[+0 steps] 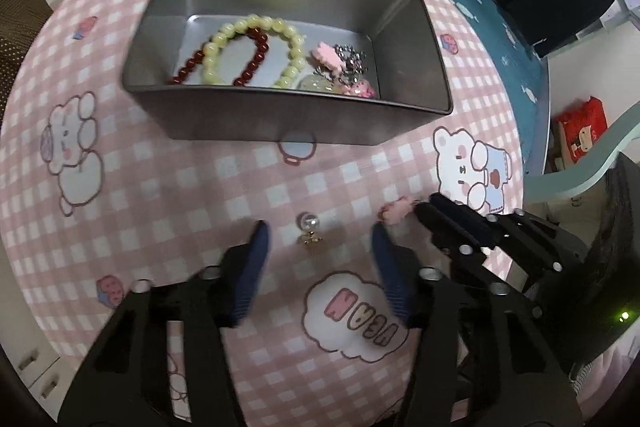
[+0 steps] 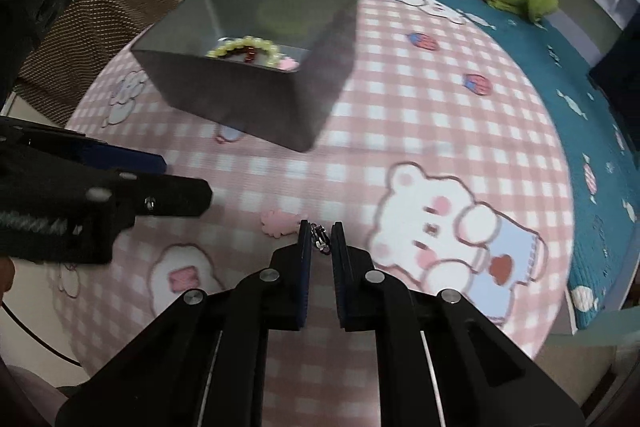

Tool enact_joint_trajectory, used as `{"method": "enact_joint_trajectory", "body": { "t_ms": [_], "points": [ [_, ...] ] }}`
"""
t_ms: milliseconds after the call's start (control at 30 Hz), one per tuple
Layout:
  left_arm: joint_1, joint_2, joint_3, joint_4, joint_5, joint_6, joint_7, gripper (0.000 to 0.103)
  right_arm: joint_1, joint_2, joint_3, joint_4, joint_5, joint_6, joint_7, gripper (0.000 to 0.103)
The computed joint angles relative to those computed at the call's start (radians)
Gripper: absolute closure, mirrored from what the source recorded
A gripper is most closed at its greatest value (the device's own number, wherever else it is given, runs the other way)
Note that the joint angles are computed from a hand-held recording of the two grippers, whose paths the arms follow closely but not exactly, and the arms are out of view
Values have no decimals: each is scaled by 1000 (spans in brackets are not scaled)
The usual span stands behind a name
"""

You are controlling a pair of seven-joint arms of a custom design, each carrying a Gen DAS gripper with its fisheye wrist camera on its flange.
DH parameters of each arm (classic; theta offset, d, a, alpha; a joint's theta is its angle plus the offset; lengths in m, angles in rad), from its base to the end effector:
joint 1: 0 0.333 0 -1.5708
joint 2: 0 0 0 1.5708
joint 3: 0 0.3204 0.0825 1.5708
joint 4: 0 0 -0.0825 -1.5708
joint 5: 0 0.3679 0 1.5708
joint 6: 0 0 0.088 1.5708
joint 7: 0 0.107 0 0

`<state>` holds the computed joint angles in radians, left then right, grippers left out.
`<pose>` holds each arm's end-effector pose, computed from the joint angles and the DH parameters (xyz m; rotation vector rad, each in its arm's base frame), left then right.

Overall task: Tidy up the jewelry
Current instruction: 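Grasp the last pink earring with the right gripper while the left gripper moves to the pearl earring, then grasp the pearl earring with the left gripper and lift it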

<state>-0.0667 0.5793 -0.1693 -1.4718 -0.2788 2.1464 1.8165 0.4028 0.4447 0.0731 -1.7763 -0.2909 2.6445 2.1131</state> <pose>0.6901 -0.1547 0.3680 1.7374 -2.3771 0.4546 0.6024 0.3123 0.3684 -2.0837 1.7999 -0.3791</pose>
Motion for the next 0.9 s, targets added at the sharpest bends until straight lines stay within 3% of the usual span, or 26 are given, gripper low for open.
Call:
{"method": "enact_joint_trajectory", "body": {
  "t_ms": [33, 100, 233, 400, 767, 900],
  "points": [
    [-6, 7, 2, 6, 8, -2, -4, 58, 8, -5, -10, -7, -14, -3, 11, 94],
    [-9, 21, 2, 20, 11, -18, -10, 74, 13, -15, -18, -22, -34, -1, 23, 94],
    [-3, 31, -2, 28, -8, -21, -22, 78, 42, -25, -43, -35, -98, -12, 80, 93],
    [3, 31, 2, 25, -6, -19, -29, 92, 35, -26, -32, -42, -122, -23, 77, 92],
    [23, 4, -8, 10, -34, -23, -1, 92, 13, -42, -17, -69, -91, 22, 82, 98],
    [27, -14, -6, -1, -42, -15, 12, 92, 29, -23, -26, -22, -99, -44, 92, 95]
  ]
}}
